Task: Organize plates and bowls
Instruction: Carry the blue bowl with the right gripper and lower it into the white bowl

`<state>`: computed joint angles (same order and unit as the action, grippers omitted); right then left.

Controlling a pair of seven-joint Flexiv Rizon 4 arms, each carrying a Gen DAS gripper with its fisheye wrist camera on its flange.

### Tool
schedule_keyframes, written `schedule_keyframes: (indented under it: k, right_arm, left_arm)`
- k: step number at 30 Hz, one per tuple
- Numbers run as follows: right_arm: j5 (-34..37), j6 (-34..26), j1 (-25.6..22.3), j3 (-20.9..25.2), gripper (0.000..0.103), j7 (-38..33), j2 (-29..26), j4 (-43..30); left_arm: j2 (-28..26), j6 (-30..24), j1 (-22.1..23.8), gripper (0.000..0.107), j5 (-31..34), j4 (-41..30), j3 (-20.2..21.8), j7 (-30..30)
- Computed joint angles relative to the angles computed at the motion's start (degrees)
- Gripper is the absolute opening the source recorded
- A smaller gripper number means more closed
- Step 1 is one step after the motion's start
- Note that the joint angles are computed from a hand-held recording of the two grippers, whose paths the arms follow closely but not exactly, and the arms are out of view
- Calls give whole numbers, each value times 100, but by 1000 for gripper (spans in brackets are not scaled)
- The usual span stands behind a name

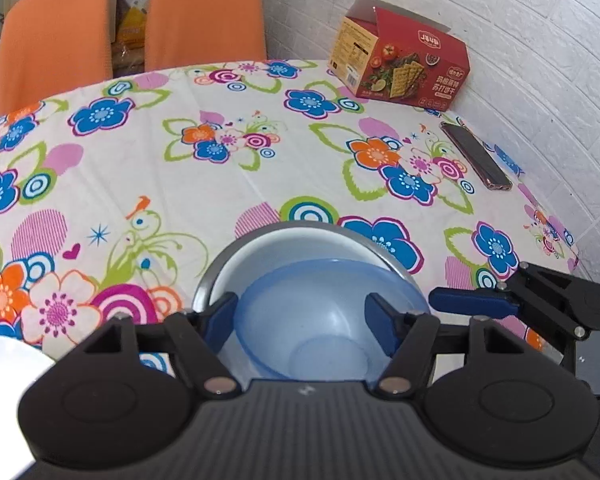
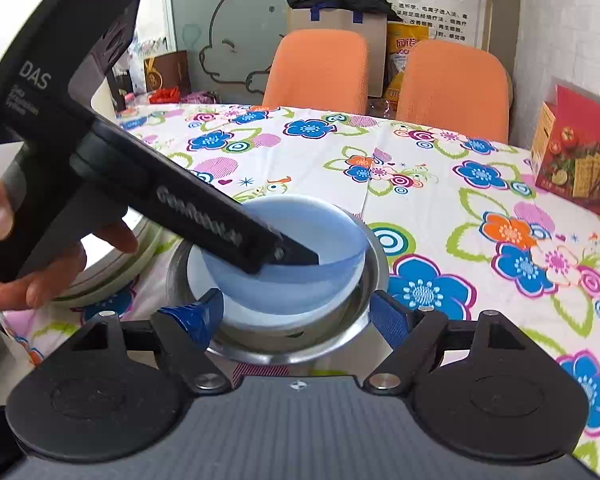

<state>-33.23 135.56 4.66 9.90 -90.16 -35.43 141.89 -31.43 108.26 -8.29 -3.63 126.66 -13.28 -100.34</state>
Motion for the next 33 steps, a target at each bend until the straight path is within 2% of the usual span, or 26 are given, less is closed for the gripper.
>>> schedule_keyframes:
  k: [5, 7, 9, 12, 14, 16, 18, 19, 20, 22, 24, 27, 30, 33]
  right_arm:
    - [-248, 177, -320, 58, 67, 239, -83, 167]
    - [-211, 232, -334, 27, 67, 270, -70, 235]
    - [-2, 389, -263, -1, 67, 216, -86, 290]
    - [66, 575, -310, -2, 67, 302, -111, 325]
    - [96, 602, -308, -31, 67, 349, -55, 367]
    - [267, 774, -249, -46, 67, 302, -33, 406]
    - [366, 913, -214, -44, 67, 326, -20, 414]
    - [441, 945, -170, -46, 67, 355, 1, 412]
    - [559, 992, -94, -52, 67, 344, 5, 412]
    - [846, 1147, 103, -58, 67, 256, -29, 405]
    - [1144, 1167, 335, -93, 67, 164, -26, 405]
    - [1643, 1214, 676, -154, 67, -23, -35, 392]
    - [2022, 1251, 880, -177, 67, -59, -63, 331]
    - [1987, 1134, 835, -171, 67, 113, -63, 236]
  left_arm:
    - [97, 99, 466, 69, 232, 230, -384, -150]
    - [132, 65, 408, 71, 303, 242, -341, -107]
    - [183, -32, 69, 71, 218, 199, -65, -13]
    - [219, 295, -834, 71, -124, 210, 742, 106]
    - [272, 509, -1443, 71, -745, 301, 1186, 444]
    - [335, 756, -1483, 73, -648, 383, 1263, 292]
    - [399, 901, -1144, 74, -504, 473, 949, 140]
    - [410, 945, -1186, 74, -595, 496, 962, 95]
    - [404, 1033, -1388, 74, -1010, 535, 1012, 235]
    - [369, 1018, -1921, 74, -1485, 524, 1386, 270]
    - [310, 1062, -2284, 74, -2007, 549, 1552, 386]
    - [232, 1023, -2970, 74, -3084, 580, 1866, 680]
    - [154, 1172, -3220, 75, -3773, 637, 1873, 822]
    - [107, 1284, -3387, 75, -4378, 656, 1845, 1059]
